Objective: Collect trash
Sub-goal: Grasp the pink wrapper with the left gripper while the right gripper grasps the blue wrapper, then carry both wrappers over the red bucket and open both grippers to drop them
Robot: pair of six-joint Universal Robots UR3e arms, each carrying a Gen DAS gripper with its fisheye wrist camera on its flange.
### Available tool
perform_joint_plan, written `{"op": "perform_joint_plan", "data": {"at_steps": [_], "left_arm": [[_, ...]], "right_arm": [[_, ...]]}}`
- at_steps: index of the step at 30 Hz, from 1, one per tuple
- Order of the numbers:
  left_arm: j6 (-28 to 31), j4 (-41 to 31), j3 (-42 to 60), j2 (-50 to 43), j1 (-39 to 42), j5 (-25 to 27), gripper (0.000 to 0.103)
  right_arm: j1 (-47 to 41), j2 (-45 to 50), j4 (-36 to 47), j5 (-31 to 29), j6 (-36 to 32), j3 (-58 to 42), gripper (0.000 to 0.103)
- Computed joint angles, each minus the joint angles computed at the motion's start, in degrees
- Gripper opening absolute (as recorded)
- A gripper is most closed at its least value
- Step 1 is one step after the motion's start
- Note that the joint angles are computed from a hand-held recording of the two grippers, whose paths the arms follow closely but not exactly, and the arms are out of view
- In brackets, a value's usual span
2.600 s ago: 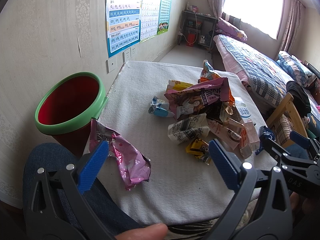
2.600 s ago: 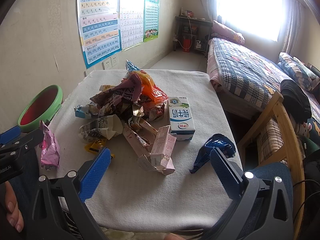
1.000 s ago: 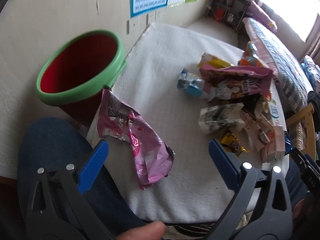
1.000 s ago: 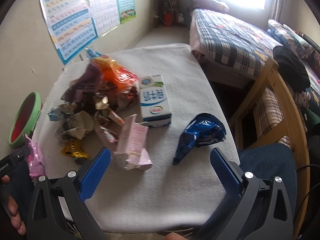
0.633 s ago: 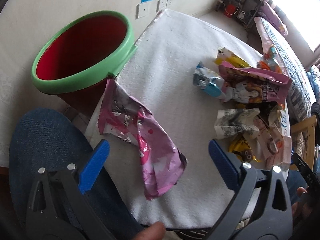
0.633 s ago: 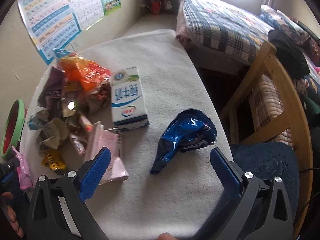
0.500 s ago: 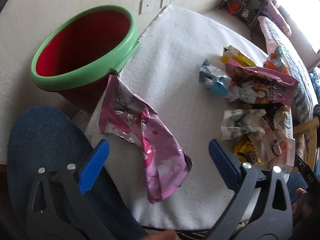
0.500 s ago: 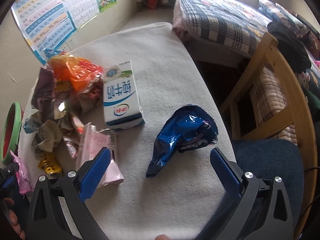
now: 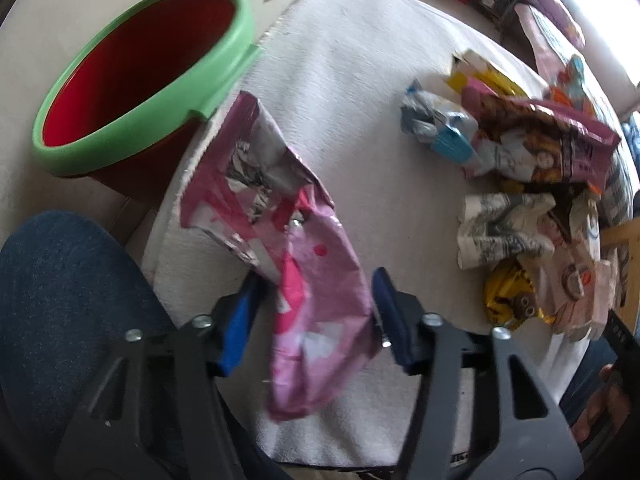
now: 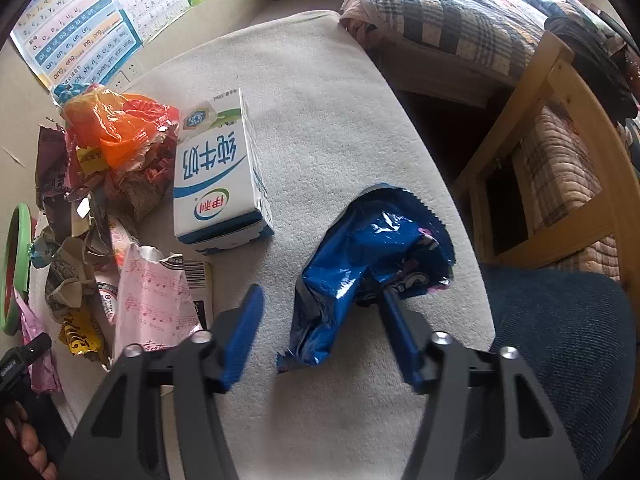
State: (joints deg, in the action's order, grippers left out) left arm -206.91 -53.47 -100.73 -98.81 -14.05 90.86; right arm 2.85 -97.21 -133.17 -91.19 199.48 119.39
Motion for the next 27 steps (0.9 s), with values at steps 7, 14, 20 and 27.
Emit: {"op": "perform_joint_plan", "data": {"at_steps": [7,14,20,27], "left_arm": [[0.8,2.7,-2.0,1.3,-1.3,-0.6,0.028],[2.6,4.7,-1.6,2.4,-5.1,1.0,0.024],[3.5,5.4,-2.2,5.0,-7.5,1.9,0.024],[5.5,4.9,-1.6,7.9,-6.2,0.4,0.024]], "right_arm": [[-0.5,-1.1,-1.2,2.0,-1.7,1.5,0.02],[3.0,-2.7,-2.0,0.1,-2.7,-0.5,0.013],[7.3,-2.9,-1.6,-4.1,-3.7,-3.5,0.013],[8.6,-3.4,-2.7,-4.8,-5.6,-5.1,0.013]]}}
